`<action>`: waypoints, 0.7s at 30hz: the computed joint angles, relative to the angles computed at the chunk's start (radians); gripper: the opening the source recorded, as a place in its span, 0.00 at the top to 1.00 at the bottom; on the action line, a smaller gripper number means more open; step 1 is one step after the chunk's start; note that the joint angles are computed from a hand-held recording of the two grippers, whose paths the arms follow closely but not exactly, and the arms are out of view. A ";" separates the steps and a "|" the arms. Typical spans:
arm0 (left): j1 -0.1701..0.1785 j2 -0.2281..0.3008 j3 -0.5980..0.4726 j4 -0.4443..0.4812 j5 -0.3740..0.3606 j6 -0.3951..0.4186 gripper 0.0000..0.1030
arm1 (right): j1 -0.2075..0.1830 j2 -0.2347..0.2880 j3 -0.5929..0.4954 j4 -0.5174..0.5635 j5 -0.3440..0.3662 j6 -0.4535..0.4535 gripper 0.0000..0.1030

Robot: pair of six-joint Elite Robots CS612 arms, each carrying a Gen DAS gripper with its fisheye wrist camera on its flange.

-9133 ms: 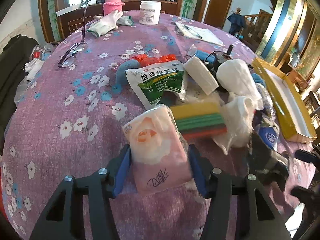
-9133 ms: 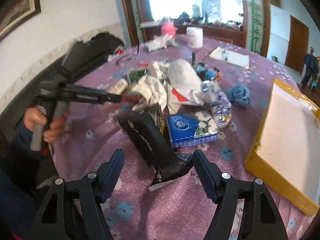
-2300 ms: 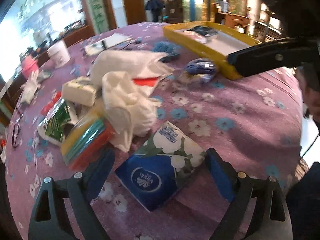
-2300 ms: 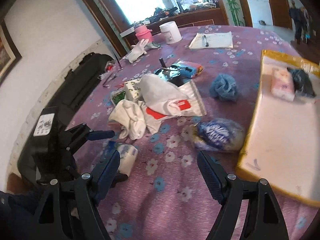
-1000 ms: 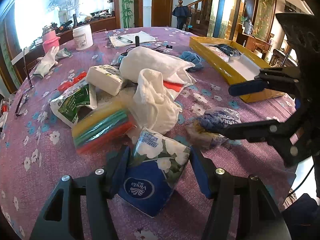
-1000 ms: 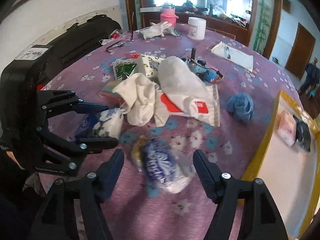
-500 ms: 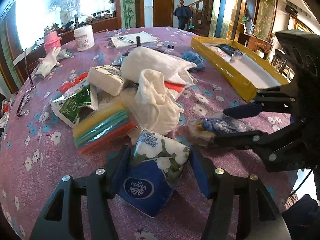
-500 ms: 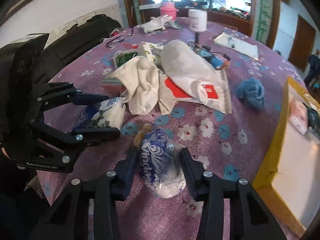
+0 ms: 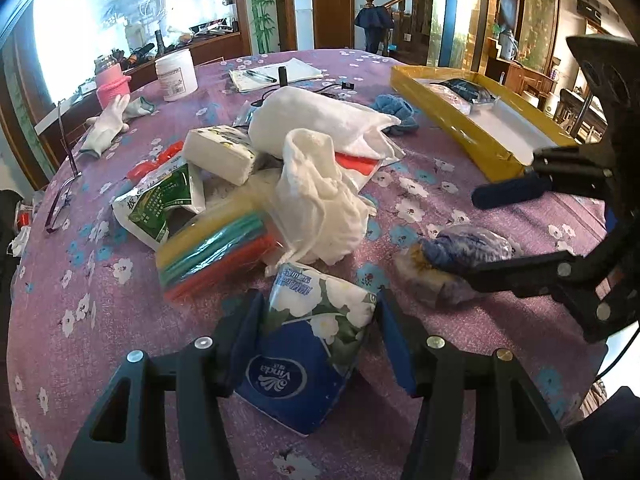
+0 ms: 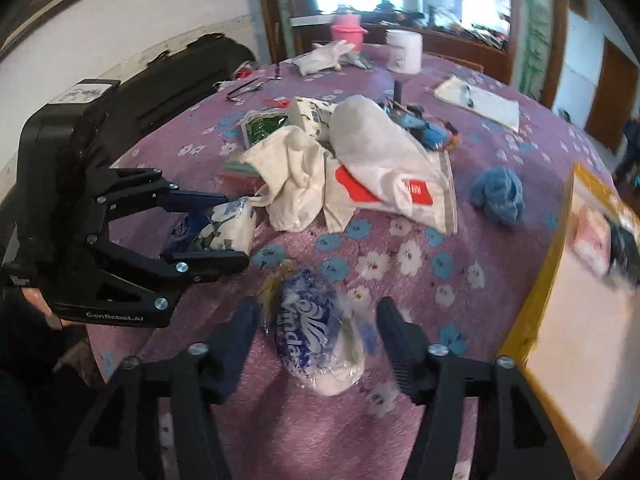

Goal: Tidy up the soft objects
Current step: 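Grasp the blue Vinda tissue box with the left gripper while the right grasps the Vinda roll pack, then carry both Vinda packs into the tray and open both grippers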

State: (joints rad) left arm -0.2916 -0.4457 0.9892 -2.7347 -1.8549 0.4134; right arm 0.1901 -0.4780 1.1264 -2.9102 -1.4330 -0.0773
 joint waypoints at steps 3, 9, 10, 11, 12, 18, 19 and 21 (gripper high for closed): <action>0.001 0.001 -0.003 0.006 -0.005 -0.002 0.44 | -0.015 0.012 -0.030 0.073 0.079 -0.018 0.28; -0.002 0.001 0.001 -0.004 0.006 0.004 0.45 | 0.006 0.028 -0.039 0.071 0.017 -0.040 0.47; -0.003 0.000 0.003 -0.010 0.009 0.003 0.45 | 0.011 0.027 -0.034 0.057 -0.006 -0.035 0.48; -0.003 0.000 0.004 -0.013 0.013 0.002 0.45 | 0.012 0.024 -0.027 0.042 -0.009 -0.021 0.49; -0.004 0.000 0.006 -0.019 0.014 0.000 0.46 | 0.015 0.021 -0.020 0.025 -0.030 -0.007 0.50; 0.007 -0.005 0.016 -0.056 -0.049 -0.069 0.49 | 0.012 -0.012 0.040 -0.131 -0.073 0.079 0.51; 0.007 -0.006 0.019 -0.069 -0.057 -0.081 0.50 | 0.011 -0.015 0.045 -0.147 -0.070 0.089 0.51; 0.006 -0.011 0.027 -0.093 -0.074 -0.094 0.51 | 0.009 -0.017 0.050 -0.172 -0.079 0.125 0.51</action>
State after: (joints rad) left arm -0.2853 -0.4568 1.0166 -2.8272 -1.9286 0.3195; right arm 0.1992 -0.4951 1.1759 -3.0818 -1.5125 0.0478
